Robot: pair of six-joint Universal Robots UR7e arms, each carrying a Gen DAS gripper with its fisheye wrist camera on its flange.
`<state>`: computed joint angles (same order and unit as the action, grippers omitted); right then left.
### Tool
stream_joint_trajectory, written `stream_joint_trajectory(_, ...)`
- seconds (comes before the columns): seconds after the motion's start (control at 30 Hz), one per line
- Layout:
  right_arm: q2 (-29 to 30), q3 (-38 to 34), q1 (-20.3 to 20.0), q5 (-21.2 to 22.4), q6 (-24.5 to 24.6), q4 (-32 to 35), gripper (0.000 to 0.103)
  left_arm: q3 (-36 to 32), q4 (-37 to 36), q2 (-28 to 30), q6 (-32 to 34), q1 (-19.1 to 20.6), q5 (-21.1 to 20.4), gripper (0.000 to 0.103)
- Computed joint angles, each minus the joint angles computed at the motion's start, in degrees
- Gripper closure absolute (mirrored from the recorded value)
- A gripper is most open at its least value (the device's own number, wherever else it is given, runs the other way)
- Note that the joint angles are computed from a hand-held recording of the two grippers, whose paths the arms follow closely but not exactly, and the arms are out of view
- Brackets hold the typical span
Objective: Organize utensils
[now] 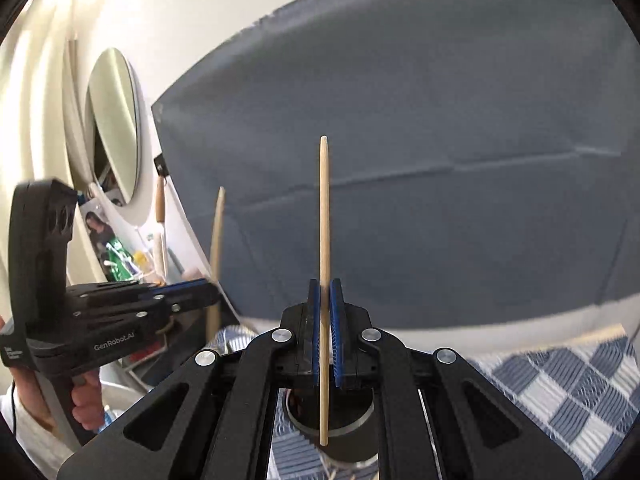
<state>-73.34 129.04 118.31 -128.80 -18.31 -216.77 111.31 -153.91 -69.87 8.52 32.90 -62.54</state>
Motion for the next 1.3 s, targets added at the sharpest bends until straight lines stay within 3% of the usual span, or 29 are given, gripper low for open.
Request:
stream_joint_trajectory(0.2,0.6,-0.1,-4.6,9.3,-1.4,-1.9,0.098,-1.6,-9.4,5.3,2.3,2.9,-6.5,0.098)
stream_joint_trajectory(0.37,1.0,0.3,-8.2,11.6,0.6,-0.7,0.098,-3.3,-9.0,8.1,2.3,6.1,-8.4,0.098)
stream_joint_trajectory(0.67,4.8,2.2,-11.9,14.5,0.6,-3.8,0.097,-4.0,-5.3,6.8,1.0,10.1,-3.7,0.096)
stream_joint_trajectory(0.8,5.5,4.1,-12.2,13.5,0.5,-6.7,0.093,-3.5,-5.0,5.1,0.1,11.3,-0.9,0.073)
stream_joint_trajectory(0.87,5.0,5.0,-11.9,11.7,0.9,-7.1,0.086,-3.4,-4.8,4.7,0.0,11.6,0.0,0.065)
stream_joint_trajectory(0.93,4.8,6.0,-11.2,9.3,1.1,-9.0,0.043,-2.7,-4.7,4.3,-0.1,11.4,1.6,0.051)
stream_joint_trajectory(1.0,4.6,7.3,-10.8,7.5,1.3,-12.0,0.034,-2.0,-4.2,3.8,-0.4,11.4,2.0,0.039)
stream_joint_trajectory(1.1,1.7,9.7,-11.0,5.2,3.5,-11.4,0.015,-0.9,-3.0,3.5,0.6,11.4,2.9,0.027)
stream_joint_trajectory(1.2,-0.6,11.0,-11.5,2.4,4.9,-9.0,0.014,-0.4,-1.1,3.7,1.0,12.3,1.8,0.013)
stream_joint_trajectory(1.3,-2.6,12.3,-12.9,-2.6,7.7,-4.7,0.014,-0.8,1.9,4.5,0.5,13.5,0.2,0.011)
